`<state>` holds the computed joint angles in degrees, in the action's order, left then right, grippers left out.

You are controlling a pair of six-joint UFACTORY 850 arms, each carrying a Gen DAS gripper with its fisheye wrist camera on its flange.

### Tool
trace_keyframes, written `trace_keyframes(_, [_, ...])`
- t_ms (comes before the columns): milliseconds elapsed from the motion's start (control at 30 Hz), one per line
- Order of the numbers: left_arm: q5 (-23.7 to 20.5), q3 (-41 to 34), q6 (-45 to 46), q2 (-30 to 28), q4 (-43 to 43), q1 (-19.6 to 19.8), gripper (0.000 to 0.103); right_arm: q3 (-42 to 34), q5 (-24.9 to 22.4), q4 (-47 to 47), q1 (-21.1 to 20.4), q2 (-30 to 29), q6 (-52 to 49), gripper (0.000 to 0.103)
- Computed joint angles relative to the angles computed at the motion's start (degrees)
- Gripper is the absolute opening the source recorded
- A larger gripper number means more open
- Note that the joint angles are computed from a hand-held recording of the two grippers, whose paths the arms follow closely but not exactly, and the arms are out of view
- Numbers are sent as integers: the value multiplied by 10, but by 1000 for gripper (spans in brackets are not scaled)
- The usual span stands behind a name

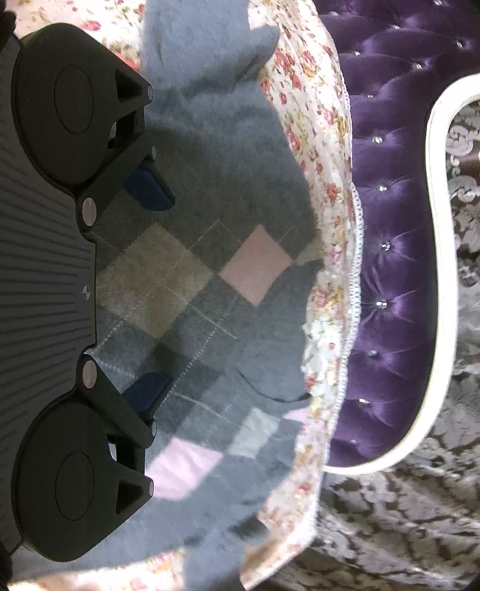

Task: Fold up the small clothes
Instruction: 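Carry the held sleeve across the sweater body with the right tool and release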

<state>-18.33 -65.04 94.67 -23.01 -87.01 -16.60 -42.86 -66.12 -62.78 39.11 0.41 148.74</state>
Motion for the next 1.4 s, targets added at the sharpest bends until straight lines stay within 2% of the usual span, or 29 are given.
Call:
trace_keyframes(167, [-34, 14, -47, 35, 50, 28, 95, -77, -23, -48, 26, -21, -63, 14])
trace_keyframes(300, [-67, 18, -102, 55, 109, 59, 95, -167, -11, -93, 48, -62, -126, 14])
trace_keyframes(400, [-92, 23, -122, 66, 127, 88, 95, -250, 25, -120, 60, -109, -184, 14])
trace_keyframes(567, [-108, 34, -130, 79, 142, 127, 95, -378, 135, -160, 67, -209, -218, 14])
trace_keyframes(767, [-110, 46, -133, 81, 154, 161, 95, -544, 255, -162, 70, -369, -244, 14])
trace_keyframes(900, [-105, 50, -127, 78, 153, 174, 95, -679, 287, -71, 75, -491, -373, 14])
trace_keyframes(1033, [-102, 53, -111, 74, 144, 183, 95, -766, 293, 12, 85, -567, -481, 15])
trace_keyframes(1100, [-102, 55, -100, 73, 136, 185, 95, -778, 299, 23, 91, -583, -506, 23])
trace_keyframes(1133, [-100, 54, -96, 72, 132, 184, 95, -769, 317, 21, 93, -581, -505, 23])
trace_keyframes(1167, [-98, 53, -92, 71, 129, 182, 95, -752, 343, 16, 92, -573, -500, 37])
trace_keyframes(1200, [-97, 51, -81, 69, 120, 181, 95, -735, 359, 4, 93, -565, -484, 57])
trace_keyframes(1233, [-96, 49, -71, 68, 111, 179, 95, -715, 368, -21, 95, -555, -454, 64])
trace_keyframes(1267, [-93, 48, -64, 67, 103, 175, 95, -690, 370, -56, 98, -542, -418, 68])
trace_keyframes(1400, [-80, 38, -28, 61, 63, 153, 95, -591, 347, -136, 109, -482, -314, 67])
